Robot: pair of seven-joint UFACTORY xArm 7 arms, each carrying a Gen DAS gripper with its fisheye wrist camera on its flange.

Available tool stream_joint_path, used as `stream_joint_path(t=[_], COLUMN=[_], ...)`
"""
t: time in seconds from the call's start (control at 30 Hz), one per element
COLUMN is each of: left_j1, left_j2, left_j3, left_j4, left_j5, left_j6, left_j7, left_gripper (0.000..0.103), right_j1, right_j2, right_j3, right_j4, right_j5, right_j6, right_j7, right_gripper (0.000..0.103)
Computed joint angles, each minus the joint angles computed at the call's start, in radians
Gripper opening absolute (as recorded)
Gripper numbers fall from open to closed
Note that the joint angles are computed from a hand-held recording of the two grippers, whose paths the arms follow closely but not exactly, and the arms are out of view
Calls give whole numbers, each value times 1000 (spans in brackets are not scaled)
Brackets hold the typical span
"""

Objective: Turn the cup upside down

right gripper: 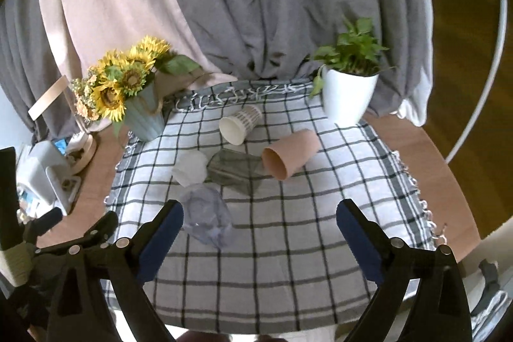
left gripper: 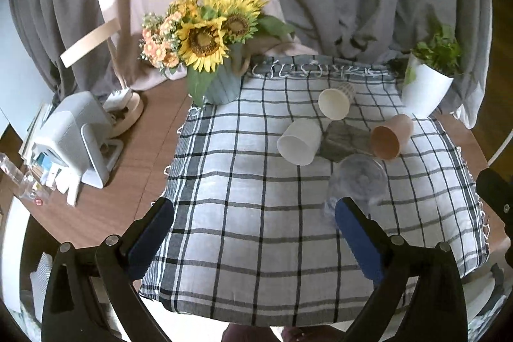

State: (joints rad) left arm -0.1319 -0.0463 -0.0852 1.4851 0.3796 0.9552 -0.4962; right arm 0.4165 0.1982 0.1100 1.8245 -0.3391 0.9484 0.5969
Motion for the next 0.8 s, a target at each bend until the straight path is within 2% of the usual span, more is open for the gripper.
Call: stream_joint_path(t=[0.3, 0.8], left_j1=[-1, 14], left_j2=[-69, -89], left_j3=[-17, -29], left_j4=[-63, -74], left_j5=[-24, 5], left_j6=[-26, -34], left_j7=[4, -39], left_gripper=[103, 103], right_j1=[-24, -38], right_j2=[-121, -143], right_j3=[27, 50], right_j4=[-166, -189], right_j5=[-2, -11], right_j6=[-36, -69], right_j7=[43, 42], right_gripper=[97, 97])
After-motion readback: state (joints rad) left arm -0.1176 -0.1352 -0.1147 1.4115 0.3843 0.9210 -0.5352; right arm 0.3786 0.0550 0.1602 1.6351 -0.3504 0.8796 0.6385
